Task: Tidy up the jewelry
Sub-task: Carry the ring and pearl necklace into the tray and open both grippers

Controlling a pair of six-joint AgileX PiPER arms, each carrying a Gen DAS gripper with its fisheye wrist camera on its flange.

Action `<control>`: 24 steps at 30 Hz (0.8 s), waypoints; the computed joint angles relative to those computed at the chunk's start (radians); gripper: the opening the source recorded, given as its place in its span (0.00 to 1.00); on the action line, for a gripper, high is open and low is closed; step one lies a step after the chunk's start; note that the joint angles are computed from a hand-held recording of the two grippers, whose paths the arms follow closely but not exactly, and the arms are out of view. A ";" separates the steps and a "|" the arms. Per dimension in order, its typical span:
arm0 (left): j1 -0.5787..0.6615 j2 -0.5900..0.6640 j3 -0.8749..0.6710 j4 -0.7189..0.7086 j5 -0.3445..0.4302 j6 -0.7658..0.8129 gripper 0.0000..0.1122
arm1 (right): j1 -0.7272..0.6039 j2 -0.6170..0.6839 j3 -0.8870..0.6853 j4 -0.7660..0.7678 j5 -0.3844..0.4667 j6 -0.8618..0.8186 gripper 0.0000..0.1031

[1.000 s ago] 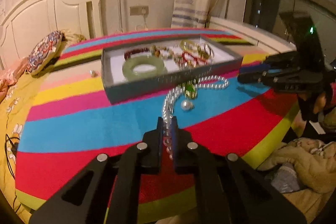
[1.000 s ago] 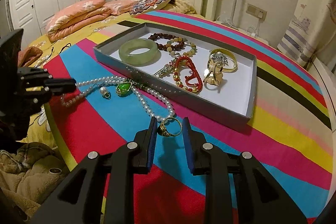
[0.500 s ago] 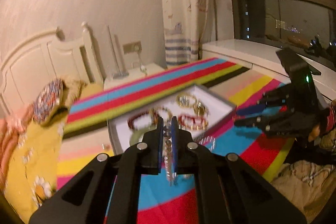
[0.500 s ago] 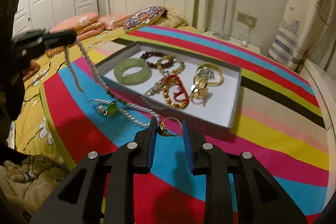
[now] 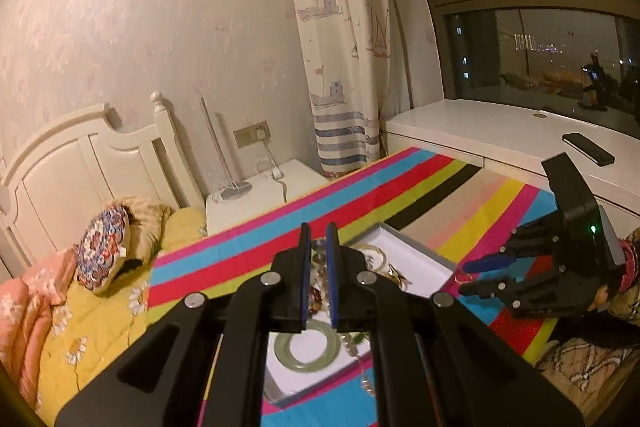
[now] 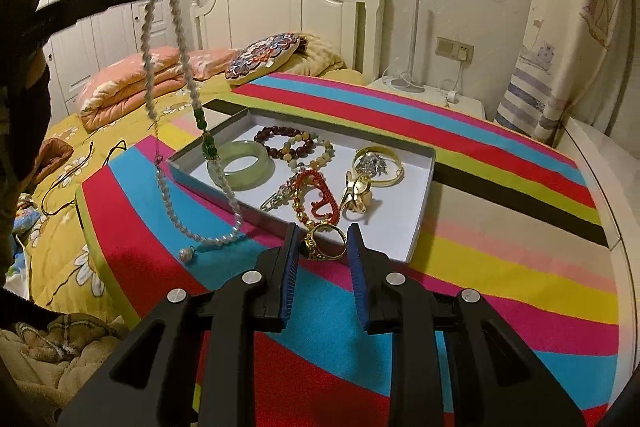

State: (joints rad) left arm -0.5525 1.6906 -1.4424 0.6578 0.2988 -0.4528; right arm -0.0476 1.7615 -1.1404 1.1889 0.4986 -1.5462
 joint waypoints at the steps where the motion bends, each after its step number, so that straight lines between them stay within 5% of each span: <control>1: -0.001 0.007 -0.022 -0.020 0.013 0.026 0.06 | 0.000 -0.001 -0.002 0.000 -0.003 0.000 0.25; 10: -0.004 0.092 -0.229 -0.121 0.118 0.170 0.06 | 0.019 0.042 -0.086 -0.082 -0.035 0.084 0.25; 24: 0.036 0.391 -0.720 -0.243 0.338 0.284 0.06 | 0.044 0.240 -0.336 -0.379 -0.055 0.405 0.25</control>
State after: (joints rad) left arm -0.5163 2.0819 -2.1624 0.4145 0.6371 -0.1684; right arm -0.0036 2.0014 -1.4767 0.8104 0.4436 -1.1414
